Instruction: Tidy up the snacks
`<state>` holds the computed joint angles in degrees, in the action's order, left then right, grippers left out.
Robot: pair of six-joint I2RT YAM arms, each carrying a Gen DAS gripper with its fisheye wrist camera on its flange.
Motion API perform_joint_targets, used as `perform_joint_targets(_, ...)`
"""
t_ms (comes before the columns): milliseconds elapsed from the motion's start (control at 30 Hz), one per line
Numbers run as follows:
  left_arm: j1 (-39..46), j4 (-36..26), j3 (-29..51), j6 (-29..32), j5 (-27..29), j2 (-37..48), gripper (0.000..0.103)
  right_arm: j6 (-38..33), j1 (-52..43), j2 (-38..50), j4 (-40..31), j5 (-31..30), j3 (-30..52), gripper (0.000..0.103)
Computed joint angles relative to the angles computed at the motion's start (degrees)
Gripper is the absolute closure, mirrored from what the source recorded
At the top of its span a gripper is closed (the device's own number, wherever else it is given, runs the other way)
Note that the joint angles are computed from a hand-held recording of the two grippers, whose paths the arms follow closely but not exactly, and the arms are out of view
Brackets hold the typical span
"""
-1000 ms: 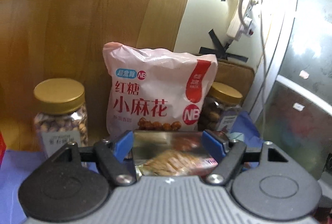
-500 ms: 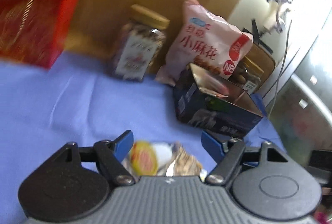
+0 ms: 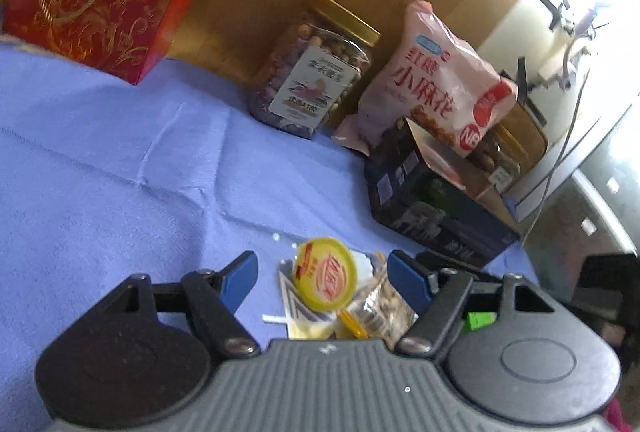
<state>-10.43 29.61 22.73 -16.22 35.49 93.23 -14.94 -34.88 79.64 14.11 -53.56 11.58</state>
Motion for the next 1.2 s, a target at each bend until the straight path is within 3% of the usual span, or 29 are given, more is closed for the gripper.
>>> perform_joint_targets(100, 2.5, 2.5, 0.3, -1.6, 3.3, 2.4, 0.03, -3.1, 6.1, -8.7, -0.9, 4.8, -3.0, 0.049)
perform_joint_targets(200, 3.7, 2.9, 1.3, -2.1, 5.6, 4.2, 0.03, -4.6, 14.3, -11.7, 0.9, 11.8, -4.7, 0.049)
perform_joint_targets(267, 3.6, 3.9, 1.3, -2.2, 6.2, 5.0, 0.03, -3.8, 19.9, -10.7, 4.0, 17.3, -5.1, 0.048)
perform_joint_targets(333, 3.2, 4.5, 1.5, -2.1, 6.3, 5.7, 0.03, -1.4, 25.1, -7.4, 9.5, 24.2, -5.1, 0.037)
perform_joint_targets(400, 3.0, 4.4, 2.1, -2.0, 6.6, 6.8, 0.03, -0.3, 26.2, -1.9, 10.7, 25.4, -2.8, 0.037)
perform_joint_targets(433, 3.0, 4.5, 2.3, -1.9, 6.8, 7.4, 0.03, 0.3, 25.8, 0.3, 10.9, 25.1, -1.8, 0.037)
perform_joint_targets(500, 3.0, 4.8, 2.5, -1.6, 7.3, 8.4, 0.03, 0.0, 23.8, 3.5, 9.2, 22.8, 0.0, 0.053)
perform_joint_targets(567, 3.0, 4.8, 2.6, -1.1, 8.1, 9.0, 0.03, 0.0, 22.0, 3.0, 10.3, 21.0, -1.3, 0.053)
perform_joint_targets(800, 1.7, 4.5, 0.8, -1.0, 11.9, 5.8, 0.031, 0.6, 15.7, -14.6, 5.7, 12.6, -8.7, 0.053)
perform_joint_targets(867, 0.4, 4.0, 0.4, -1.4, 12.2, 3.5, 0.037, -0.1, 13.5, -19.3, 3.1, 10.9, -9.6, 0.053)
perform_joint_targets(933, -2.3, 3.1, 0.8, -2.4, 11.4, 1.3, 0.048, -2.3, 9.5, -24.6, -1.3, 8.2, -10.1, 0.053)
perform_joint_targets(1067, -10.8, -1.5, 5.4, -3.2, 4.8, -1.1, 0.054, -7.2, -0.4, -28.6, -5.1, 3.1, -9.9, 0.053)
perform_joint_targets(1200, -19.8, -5.8, 14.5, -2.8, -1.0, 2.2, 0.054, -13.4, -12.8, -20.7, -3.1, -3.5, -6.4, 0.053)
